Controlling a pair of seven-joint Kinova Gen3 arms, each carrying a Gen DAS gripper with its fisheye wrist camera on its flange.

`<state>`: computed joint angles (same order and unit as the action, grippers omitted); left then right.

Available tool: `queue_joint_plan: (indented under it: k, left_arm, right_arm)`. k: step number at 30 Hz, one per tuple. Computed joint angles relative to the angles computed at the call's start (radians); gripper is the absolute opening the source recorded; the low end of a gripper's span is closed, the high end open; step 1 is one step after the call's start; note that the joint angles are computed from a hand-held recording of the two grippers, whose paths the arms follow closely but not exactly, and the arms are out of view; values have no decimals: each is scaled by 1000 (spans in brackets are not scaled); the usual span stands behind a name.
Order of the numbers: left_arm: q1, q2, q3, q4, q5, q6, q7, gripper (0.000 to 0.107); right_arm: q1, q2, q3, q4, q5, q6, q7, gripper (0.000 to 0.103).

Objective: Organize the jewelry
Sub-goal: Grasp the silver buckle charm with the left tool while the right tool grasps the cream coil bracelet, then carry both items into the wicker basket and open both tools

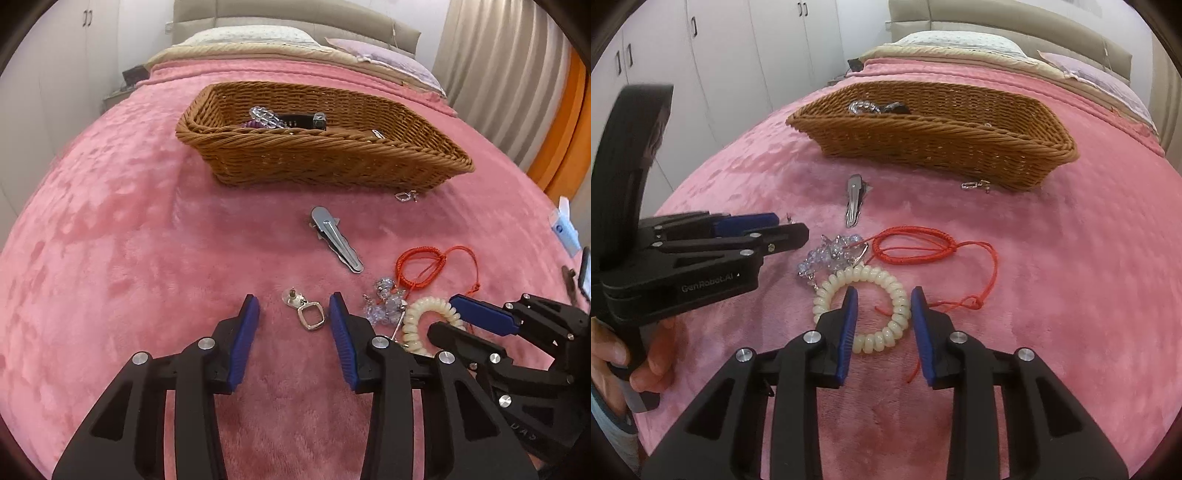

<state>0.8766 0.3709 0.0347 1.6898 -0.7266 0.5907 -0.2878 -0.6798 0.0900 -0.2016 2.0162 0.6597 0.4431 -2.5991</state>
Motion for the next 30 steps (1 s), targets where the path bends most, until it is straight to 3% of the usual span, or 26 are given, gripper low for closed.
queue_joint_plan:
  k: [3, 6, 8, 15, 23, 30]
  left_arm:
    - [14, 3, -4, -4, -17, 18, 12, 33]
    - [24, 3, -6, -1, -36, 21, 29, 22]
    - [24, -3, -7, 9, -47, 8, 42, 12]
    - [44, -21, -14, 45, -114, -24, 105, 12]
    - [75, -40, -14, 76, -258, -20, 244, 12]
    - [84, -80, 8, 133, -445, -31, 427, 12]
  right_arm:
    - [-18, 10, 0, -9, 33, 23, -24, 27]
    - [-21, 15, -2, -12, 36, 24, -17, 13]
    - [-25, 12, -2, -8, 45, 19, -15, 11]
    - [-17, -27, -6, 41, 92, -54, -39, 10]
    - [6, -58, -31, 70, 140, -92, -77, 10]
    - [41, -112, -78, 110, 247, -118, -185, 10]
